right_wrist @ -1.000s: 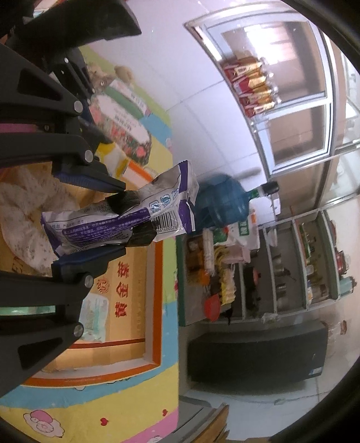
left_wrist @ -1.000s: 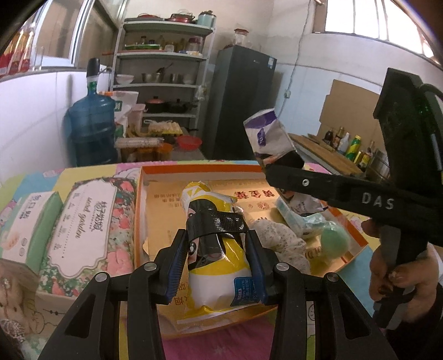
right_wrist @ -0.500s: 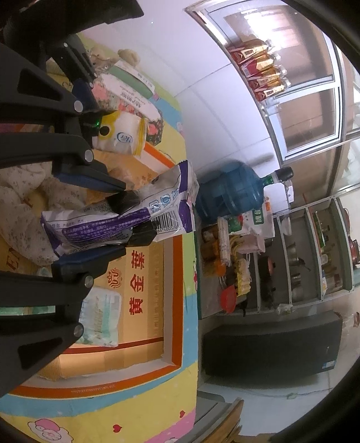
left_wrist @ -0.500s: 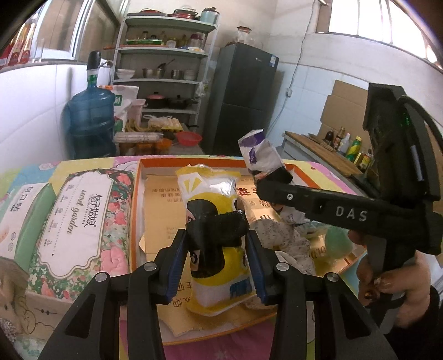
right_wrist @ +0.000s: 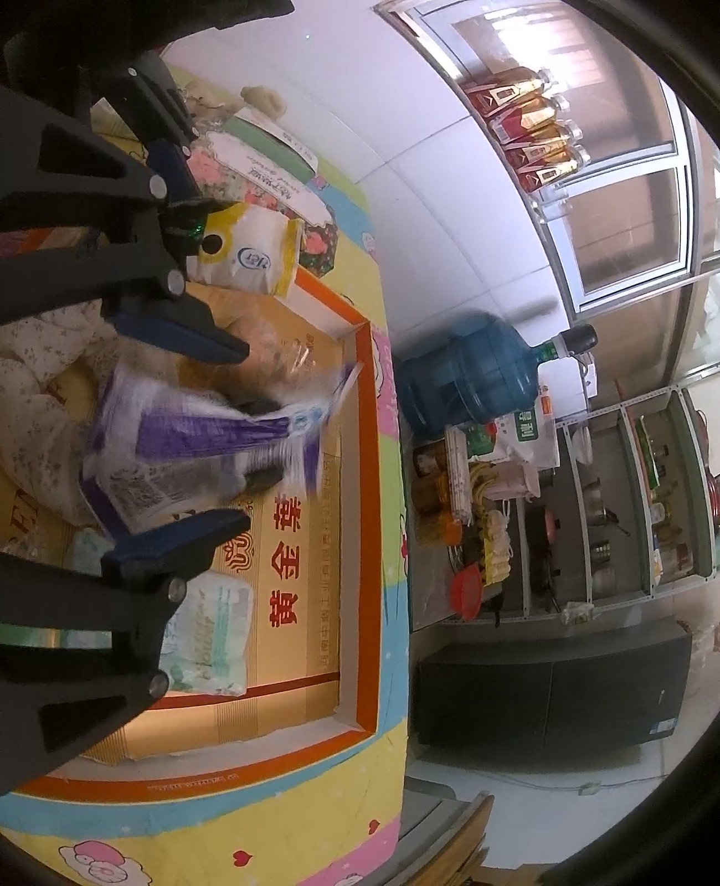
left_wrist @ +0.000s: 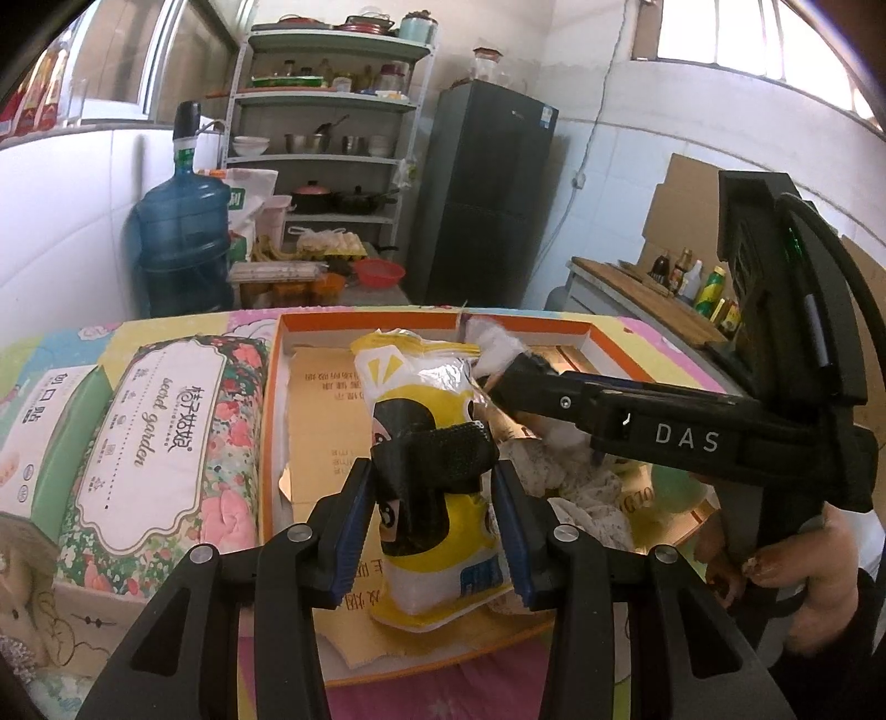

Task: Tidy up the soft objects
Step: 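Open the left tool in the tray while the right tool releases the purple-white bag there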

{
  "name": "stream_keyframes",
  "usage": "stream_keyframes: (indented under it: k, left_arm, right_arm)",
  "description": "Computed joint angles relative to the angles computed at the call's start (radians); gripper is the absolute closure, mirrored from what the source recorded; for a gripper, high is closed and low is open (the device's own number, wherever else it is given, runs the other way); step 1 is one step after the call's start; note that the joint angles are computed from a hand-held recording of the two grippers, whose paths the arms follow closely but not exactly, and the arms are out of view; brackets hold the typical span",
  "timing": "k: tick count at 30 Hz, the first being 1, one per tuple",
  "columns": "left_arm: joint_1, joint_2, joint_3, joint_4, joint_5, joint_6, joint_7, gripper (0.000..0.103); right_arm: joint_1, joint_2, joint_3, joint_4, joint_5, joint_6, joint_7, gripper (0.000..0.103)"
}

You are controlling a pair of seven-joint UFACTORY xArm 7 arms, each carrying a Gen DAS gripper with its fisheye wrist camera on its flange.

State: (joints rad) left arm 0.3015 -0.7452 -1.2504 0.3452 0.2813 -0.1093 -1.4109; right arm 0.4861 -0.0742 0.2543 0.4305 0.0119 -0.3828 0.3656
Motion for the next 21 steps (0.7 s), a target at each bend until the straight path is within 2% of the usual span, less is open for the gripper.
stream_keyframes:
  k: [3, 7, 8, 9, 12, 21]
  left_arm:
    - [-0.017, 0.001, 0.01, 0.003, 0.005, 0.02, 0.008, 0.058]
    - [-0.03, -0.01, 0.004, 0.007, 0.009, 0.033, -0.005, 0.057]
    - [-0.038, -0.019, 0.007, 0.003, 0.008, 0.035, -0.009, 0.054]
    - [-0.046, -0.031, 0.009, 0.0, 0.008, 0.034, -0.015, 0.046]
    - [-0.082, -0.082, 0.023, -0.01, 0.007, 0.053, -0.032, 0.036]
    - [-0.179, -0.104, 0.078, -0.021, 0.038, 0.128, -0.066, 0.035]
  right_arm:
    - [-0.001, -0.002, 0.004, -0.006, 0.012, -0.014, -0.006, 0.044]
    - [0.003, -0.005, -0.022, -0.015, -0.054, -0.034, 0.044, 0.044]
    - [0.001, -0.007, -0.029, -0.018, -0.073, -0.04, 0.057, 0.044]
    - [-0.001, -0.009, -0.03, -0.022, -0.079, -0.045, 0.063, 0.044]
    - [-0.005, -0.015, -0.038, -0.033, -0.11, -0.068, 0.091, 0.044]
    - [-0.018, -0.025, -0.048, -0.061, -0.162, -0.127, 0.135, 0.044]
